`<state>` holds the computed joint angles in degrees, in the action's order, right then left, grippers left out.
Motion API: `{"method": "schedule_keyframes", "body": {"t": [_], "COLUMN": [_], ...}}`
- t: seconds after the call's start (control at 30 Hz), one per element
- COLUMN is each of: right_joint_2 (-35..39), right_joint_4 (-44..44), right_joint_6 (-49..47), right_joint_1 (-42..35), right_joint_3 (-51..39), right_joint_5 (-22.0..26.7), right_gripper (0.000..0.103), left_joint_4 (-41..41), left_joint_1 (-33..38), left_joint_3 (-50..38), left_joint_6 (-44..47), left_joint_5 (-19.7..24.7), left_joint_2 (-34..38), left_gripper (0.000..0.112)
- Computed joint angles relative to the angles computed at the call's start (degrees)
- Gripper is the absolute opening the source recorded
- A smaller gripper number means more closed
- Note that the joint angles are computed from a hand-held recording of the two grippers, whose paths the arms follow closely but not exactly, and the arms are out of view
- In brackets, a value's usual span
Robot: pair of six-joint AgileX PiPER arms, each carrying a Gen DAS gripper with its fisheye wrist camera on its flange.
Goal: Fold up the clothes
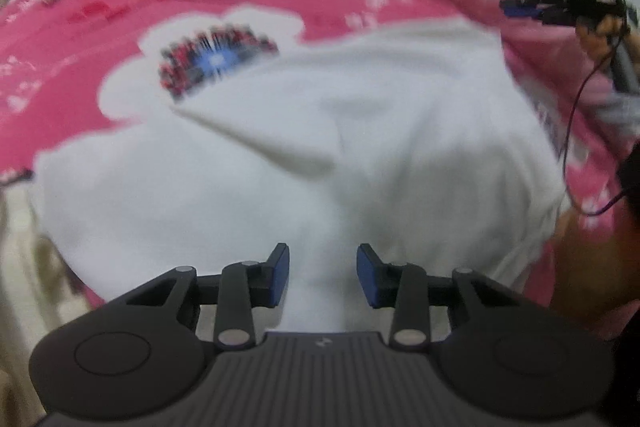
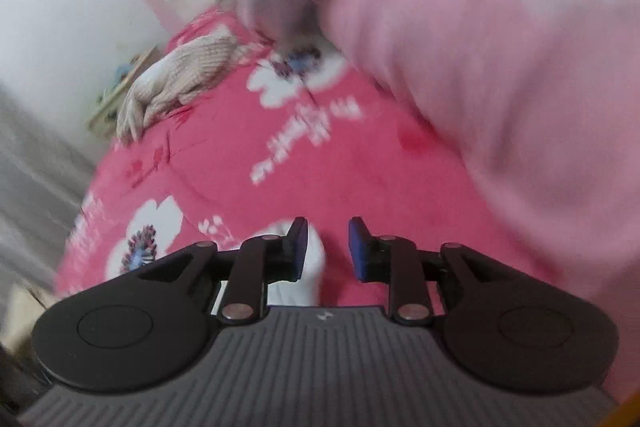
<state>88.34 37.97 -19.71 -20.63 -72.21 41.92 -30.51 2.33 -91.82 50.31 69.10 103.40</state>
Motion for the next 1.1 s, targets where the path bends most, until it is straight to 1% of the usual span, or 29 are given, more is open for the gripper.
{"method": "schedule_keyframes", "body": {"t": [0.07, 0.1, 0.17, 0.2, 0.23, 0.3, 0.33, 0.37, 0.4, 0.47, 0.5, 0.53, 0.6, 0.63, 0.7, 0.73, 0.77, 0.8, 0.83, 0.87, 0.9, 0.93, 1.03, 1.07, 1.1], "right_joint_2": [2.66, 4.63, 9.57, 12.22, 14.56, 20.06, 22.73, 25.33, 27.76, 32.45, 33.72, 34.69, 35.83, 35.41, 33.53, 32.82, 32.35, 31.37, 29.76, 28.2, 26.69, 25.24, 21.37, 20.29, 19.48], "right_joint_4": [-3.45, -4.42, -5.51, -6.03, -6.04, -4.76, -4.19, -5.91, -9.93, -19.63, -22.64, -23.36, -23.13, -22.77, -20.7, -20.09, -19.83, -19.62, -19.46, -19.32, -19.19, -19.07, -15.19, -14.09, -13.04], "right_joint_6": [-2.58, -4.9, -12.01, -15.08, -17.73, -23.29, -24.78, -24.26, -21.75, -14.84, -11.21, -7.78, -3.42, -3.68, -5.9, -6.6, -7.02, -7.04, -6.54, -6.02, -5.47, -4.9, -6.51, -7.62, -8.92], "right_joint_1": [6.25, 9.19, 16.42, 19.63, 22.15, 26.15, 27.32, 28.23, 28.77, 29.57, 28.43, 27.08, 24.79, 24.3, 23.5, 23.31, 23.19, 23.0, 22.71, 22.42, 22.12, 21.82, 18.95, 17.96, 17.04], "right_joint_3": [-6.4, -9.95, -16.02, -19.06, -21.51, -26.53, -29.05, -31.52, -33.51, -37.55, -38.15, -40.12, -44.83, -45.81, -45.53, -45.57, -45.8, -44.88, -42.56, -40.37, -38.3, -36.35, -30.68, -28.91, -27.56], "right_joint_5": [2.28, 3.84, 5.81, 6.73, 7.43, 8.76, 9.35, 9.6, 9.26, 9.01, 8.86, 10.46, 14.79, 16.15, 17.39, 17.95, 18.31, 17.88, 16.51, 15.21, 13.99, 12.82, 10.87, 10.46, 10.39], "right_gripper": [0.022, 0.022, 0.022, 0.022, 0.02, 0.018, 0.017, 0.017, 0.015, 0.015, 0.017, 0.015, 0.016, 0.017, 0.018, 0.02, 0.021, 0.025, 0.026, 0.026, 0.026, 0.026, 0.027, 0.028, 0.028], "left_joint_4": [-0.95, 0.07, 6.3, 10.57, 13.15, 13.77, 13.26, 13.25, 13.07, 11.88, 11.49, 11.12, 9.69, 8.91, 7.4, 8.62, 12.13, 15.95, 20.28, 24.87, 27.79, 28.61, 31.1, 32.11, 33.14], "left_joint_1": [-0.01, -0.8, -3.65, -5.21, -5.82, -5.03, -4.37, -3.83, -3.19, -1.31, -0.58, 0.16, 1.45, 1.7, 1.82, 0.94, -0.67, -2.21, -3.57, -4.69, -5.31, -5.29, -5.88, -6.45, -7.28], "left_joint_3": [-1.96, -3.1, -4.52, -3.98, -2.8, 0.35, 1.49, 2.37, 3.28, 4.65, 4.88, 4.74, 3.6, 3.04, 1.33, 0.16, -1.27, -2.78, -4.58, -6.77, -8.84, -10.56, -15.38, -17.24, -20.4], "left_joint_6": [0.19, -0.87, -5.34, -8.17, -9.97, -10.48, -10.4, -10.48, -10.35, -9.49, -9.57, -9.59, -8.01, -6.84, -3.59, -3.65, -5.93, -8.46, -12.21, -17.22, -20.65, -22.12, -24.16, -24.02, -23.65], "left_joint_5": [-1.82, -3.15, -6.1, -7.93, -9.36, -11.41, -11.91, -12.25, -12.68, -12.87, -12.67, -12.23, -12.08, -13.17, -16.0, -18.18, -20.71, -23.06, -24.19, -23.66, -22.53, -20.98, -16.24, -14.26, -11.07], "left_joint_2": [1.32, 2.45, 4.37, 4.73, 4.61, 3.42, 2.76, 2.24, 1.78, 1.15, 0.88, 0.45, -0.4, -0.72, -0.81, -0.14, 1.11, 2.45, 3.99, 5.78, 7.22, 8.1, 9.98, 10.43, 11.3], "left_gripper": [0.039, 0.039, 0.039, 0.038, 0.038, 0.039, 0.039, 0.04, 0.04, 0.04, 0.04, 0.038, 0.038, 0.038, 0.043, 0.048, 0.052, 0.052, 0.052, 0.052, 0.052, 0.052, 0.053, 0.053, 0.053]}}
